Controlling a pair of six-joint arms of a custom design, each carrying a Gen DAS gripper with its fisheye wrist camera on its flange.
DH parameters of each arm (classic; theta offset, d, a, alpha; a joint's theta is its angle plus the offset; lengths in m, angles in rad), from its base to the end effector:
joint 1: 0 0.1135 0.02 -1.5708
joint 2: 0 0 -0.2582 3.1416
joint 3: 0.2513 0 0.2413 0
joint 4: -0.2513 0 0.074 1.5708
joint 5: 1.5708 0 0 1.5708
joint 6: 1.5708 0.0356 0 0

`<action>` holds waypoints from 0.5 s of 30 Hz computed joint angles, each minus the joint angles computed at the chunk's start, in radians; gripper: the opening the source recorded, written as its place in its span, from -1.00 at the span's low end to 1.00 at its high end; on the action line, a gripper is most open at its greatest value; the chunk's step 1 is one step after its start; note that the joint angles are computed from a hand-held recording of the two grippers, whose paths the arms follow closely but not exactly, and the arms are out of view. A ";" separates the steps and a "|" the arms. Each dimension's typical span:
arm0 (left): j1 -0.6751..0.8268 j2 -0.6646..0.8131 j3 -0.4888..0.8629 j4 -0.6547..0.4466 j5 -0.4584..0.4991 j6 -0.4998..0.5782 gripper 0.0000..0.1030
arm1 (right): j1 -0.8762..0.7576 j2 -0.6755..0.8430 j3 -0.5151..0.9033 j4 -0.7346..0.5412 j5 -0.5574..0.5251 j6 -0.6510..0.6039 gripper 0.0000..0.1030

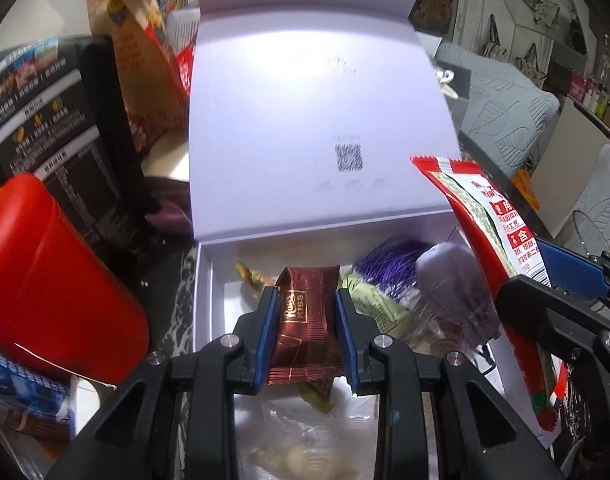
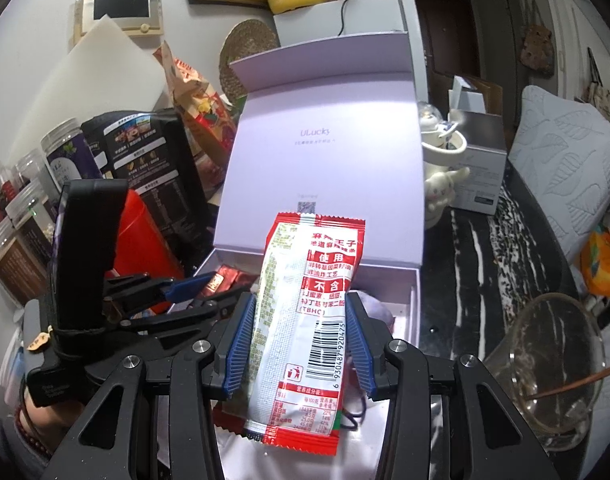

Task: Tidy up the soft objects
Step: 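Open both grippers to drop the packet and chocolate into the box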

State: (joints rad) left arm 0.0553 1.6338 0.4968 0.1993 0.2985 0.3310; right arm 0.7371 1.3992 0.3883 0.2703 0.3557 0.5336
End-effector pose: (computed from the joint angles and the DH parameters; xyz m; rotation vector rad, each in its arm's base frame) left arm 0.2530 0.0035 0.0972 0.4579 2.4189 -0.2083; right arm 0.1787 0.1455 0.1293 -0.0515 2.2686 0.2644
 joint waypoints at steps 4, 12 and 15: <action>-0.002 0.012 0.003 0.008 -0.022 0.000 -0.45 | -0.012 0.057 0.019 0.027 -0.017 -0.005 -0.14; -0.029 0.019 -0.003 0.028 -0.067 -0.006 -0.45 | -0.057 0.165 0.045 0.066 -0.062 -0.003 -0.14; -0.044 0.026 -0.001 0.031 -0.096 -0.007 -0.45 | -0.062 0.187 0.054 0.065 -0.057 -0.012 -0.14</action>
